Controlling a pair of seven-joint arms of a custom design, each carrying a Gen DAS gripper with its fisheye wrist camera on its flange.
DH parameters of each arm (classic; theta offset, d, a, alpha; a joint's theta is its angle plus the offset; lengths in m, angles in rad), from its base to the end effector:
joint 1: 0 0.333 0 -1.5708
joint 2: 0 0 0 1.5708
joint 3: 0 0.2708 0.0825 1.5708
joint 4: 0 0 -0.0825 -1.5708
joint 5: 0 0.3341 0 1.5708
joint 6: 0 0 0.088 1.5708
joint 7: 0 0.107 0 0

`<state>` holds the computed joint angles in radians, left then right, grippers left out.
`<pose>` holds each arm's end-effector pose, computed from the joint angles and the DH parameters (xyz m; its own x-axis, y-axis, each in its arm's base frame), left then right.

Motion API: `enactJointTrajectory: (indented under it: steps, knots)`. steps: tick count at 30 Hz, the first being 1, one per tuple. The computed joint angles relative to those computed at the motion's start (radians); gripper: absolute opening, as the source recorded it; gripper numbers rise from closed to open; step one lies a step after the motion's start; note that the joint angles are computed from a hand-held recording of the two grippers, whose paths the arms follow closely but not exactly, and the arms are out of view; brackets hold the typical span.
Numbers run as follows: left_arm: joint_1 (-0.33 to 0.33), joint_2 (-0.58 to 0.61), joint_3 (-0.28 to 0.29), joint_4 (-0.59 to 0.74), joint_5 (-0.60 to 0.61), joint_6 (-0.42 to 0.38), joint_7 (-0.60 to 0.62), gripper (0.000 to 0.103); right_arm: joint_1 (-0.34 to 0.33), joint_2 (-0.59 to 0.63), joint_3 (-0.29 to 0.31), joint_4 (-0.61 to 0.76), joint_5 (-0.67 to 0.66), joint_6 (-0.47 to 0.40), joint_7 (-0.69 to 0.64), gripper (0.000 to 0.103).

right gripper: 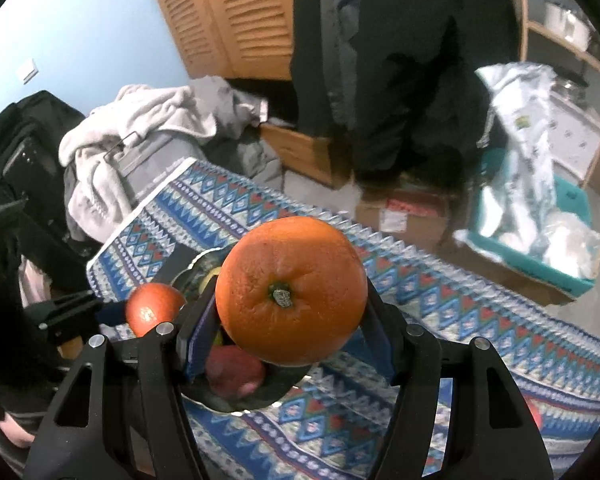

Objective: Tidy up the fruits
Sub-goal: 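Lift and carry both oranges toward the glass bowl with both tools, then lower both oranges into the glass bowl and open both tools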

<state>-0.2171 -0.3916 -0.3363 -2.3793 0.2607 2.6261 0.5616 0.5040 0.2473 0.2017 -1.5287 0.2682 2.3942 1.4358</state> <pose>0.3735 -0.2518 0.5096 0.1610 -0.9541 0.2524 -0.7671 -0.2819 -0.5763 0.4822 0.3945 0.5550 0.6688 -0.7070 -0.2302 -0.6761 -0.4494 -0.5839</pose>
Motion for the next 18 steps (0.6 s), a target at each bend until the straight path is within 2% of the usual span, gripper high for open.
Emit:
enactJointTrajectory:
  steps: [18]
  knots:
    - [0.013,0.064,0.055,-0.091,-0.076,0.055,0.035,0.048,0.094,0.313,-0.011,0.331,-0.127,-0.164,0.085,0.065]
